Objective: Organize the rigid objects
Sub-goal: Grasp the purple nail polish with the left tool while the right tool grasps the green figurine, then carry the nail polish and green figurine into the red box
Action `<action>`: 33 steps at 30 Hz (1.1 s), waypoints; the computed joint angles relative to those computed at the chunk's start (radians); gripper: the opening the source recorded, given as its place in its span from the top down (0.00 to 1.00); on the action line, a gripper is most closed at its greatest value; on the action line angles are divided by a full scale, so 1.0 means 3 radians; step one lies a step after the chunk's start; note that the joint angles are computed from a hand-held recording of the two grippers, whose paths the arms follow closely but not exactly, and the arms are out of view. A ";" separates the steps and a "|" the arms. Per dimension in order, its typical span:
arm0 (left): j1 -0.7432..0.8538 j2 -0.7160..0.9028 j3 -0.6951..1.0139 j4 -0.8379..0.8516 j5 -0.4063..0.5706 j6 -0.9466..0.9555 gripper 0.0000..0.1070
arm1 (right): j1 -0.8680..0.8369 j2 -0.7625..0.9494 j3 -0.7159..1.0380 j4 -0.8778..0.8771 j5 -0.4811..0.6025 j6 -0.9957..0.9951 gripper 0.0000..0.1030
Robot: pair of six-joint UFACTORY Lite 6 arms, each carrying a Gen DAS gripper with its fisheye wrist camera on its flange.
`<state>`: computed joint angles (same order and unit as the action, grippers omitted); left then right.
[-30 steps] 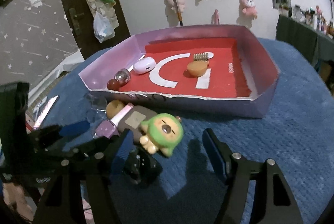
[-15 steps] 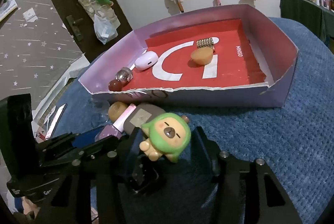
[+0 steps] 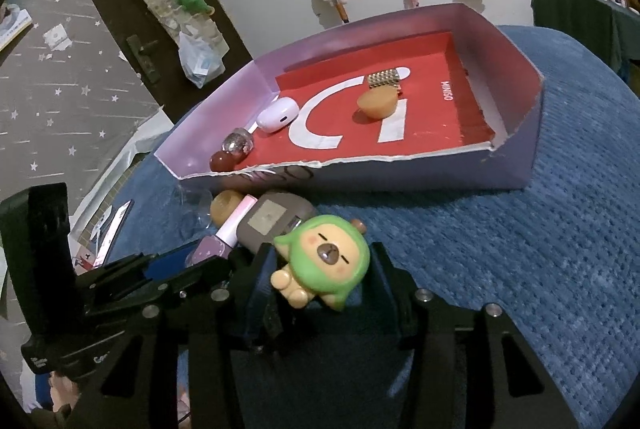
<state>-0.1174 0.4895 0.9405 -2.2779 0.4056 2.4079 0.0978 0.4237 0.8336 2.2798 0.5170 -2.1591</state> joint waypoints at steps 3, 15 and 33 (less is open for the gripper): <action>0.0022 -0.0031 -0.0048 0.0051 0.0042 -0.0046 0.68 | -0.0024 -0.0062 -0.0058 -0.0007 0.0014 -0.0001 0.51; 0.0099 -0.0573 -0.0525 0.0063 0.0280 0.0024 0.68 | 0.0028 -0.0424 -0.0293 -0.0092 0.0048 0.0048 0.51; 0.0190 -0.0773 -0.0502 0.0249 0.0326 -0.0182 0.68 | 0.0108 -0.0737 -0.0354 -0.0198 -0.0070 0.0111 0.51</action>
<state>-0.0604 0.2575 0.7899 -2.2032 0.5035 2.3535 0.1303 0.2025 0.7274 2.2206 0.4960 -2.1256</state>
